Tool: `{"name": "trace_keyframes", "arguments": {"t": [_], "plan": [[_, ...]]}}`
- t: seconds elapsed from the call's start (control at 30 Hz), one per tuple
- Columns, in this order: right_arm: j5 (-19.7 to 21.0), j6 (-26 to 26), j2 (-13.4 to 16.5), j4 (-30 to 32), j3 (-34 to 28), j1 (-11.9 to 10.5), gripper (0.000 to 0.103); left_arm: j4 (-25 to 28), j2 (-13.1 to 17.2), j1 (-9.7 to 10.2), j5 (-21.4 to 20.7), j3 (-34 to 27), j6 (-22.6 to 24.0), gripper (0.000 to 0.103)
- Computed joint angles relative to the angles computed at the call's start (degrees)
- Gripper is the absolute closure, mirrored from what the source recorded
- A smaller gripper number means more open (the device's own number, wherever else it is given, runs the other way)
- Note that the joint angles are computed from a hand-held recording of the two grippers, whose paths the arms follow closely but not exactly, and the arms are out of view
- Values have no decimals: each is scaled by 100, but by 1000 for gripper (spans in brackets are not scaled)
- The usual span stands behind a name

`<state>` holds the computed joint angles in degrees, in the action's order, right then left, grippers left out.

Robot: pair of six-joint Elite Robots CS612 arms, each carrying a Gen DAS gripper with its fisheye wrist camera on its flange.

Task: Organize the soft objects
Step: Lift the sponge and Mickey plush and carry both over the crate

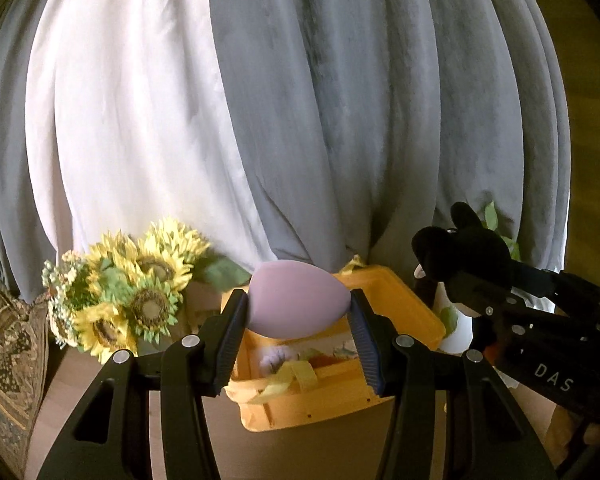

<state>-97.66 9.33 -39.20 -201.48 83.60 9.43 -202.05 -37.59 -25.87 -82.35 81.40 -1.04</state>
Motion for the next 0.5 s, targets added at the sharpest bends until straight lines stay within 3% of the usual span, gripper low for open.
{"name": "trace_keyframes", "arguments": {"t": [0.5], "plan": [[386,-131,319,56,-635,-149,43,399,321,84,54,-724,36,53]]}}
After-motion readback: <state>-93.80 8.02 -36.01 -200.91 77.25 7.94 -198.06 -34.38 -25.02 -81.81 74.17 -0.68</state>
